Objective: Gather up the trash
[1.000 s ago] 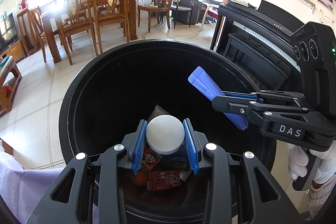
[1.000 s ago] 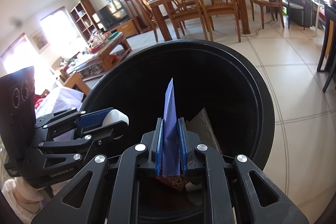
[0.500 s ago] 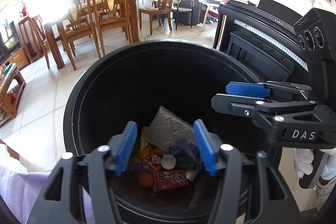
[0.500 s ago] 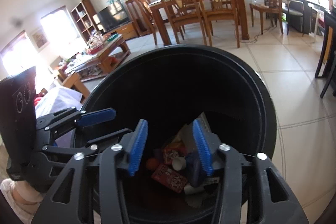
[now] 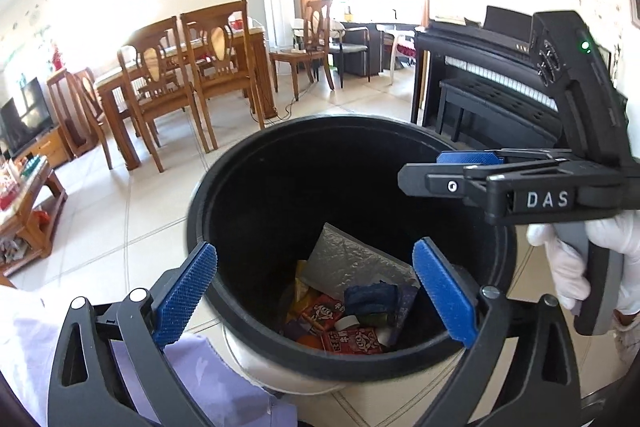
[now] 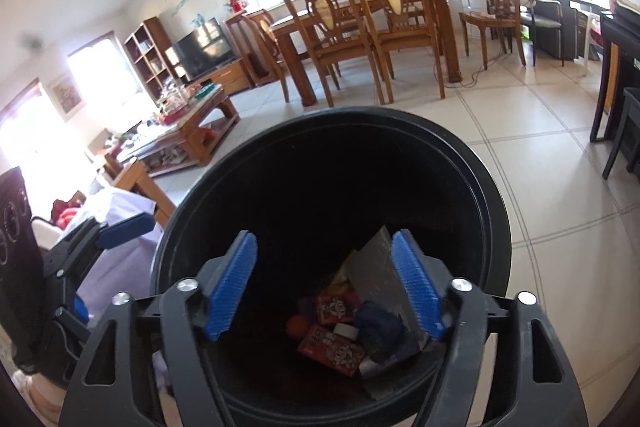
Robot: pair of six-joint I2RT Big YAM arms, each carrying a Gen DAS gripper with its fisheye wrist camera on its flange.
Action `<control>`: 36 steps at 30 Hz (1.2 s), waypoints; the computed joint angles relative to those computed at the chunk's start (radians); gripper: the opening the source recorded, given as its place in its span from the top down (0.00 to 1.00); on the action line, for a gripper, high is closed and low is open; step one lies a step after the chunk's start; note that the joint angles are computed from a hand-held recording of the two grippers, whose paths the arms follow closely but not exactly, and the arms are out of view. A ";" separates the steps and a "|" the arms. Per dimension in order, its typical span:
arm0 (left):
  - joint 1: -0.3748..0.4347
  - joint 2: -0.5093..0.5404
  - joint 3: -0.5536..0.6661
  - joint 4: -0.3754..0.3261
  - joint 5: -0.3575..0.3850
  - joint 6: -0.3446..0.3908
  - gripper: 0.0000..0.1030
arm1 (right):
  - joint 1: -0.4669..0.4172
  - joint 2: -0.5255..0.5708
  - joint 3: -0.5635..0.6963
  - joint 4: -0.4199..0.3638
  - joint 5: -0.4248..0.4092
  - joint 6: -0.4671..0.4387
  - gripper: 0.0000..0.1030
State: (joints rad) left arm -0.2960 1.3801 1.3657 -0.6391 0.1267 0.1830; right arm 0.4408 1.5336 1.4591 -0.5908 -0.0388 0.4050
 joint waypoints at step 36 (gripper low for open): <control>0.820 -0.440 -0.263 0.018 -0.046 -0.157 0.05 | 0.540 0.745 1.211 -0.293 0.051 -0.202 0.05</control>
State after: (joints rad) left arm 0.5244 0.9396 1.1027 -0.6208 0.0805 0.0265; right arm 0.9813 2.2782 2.6704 -0.8842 0.0121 0.2028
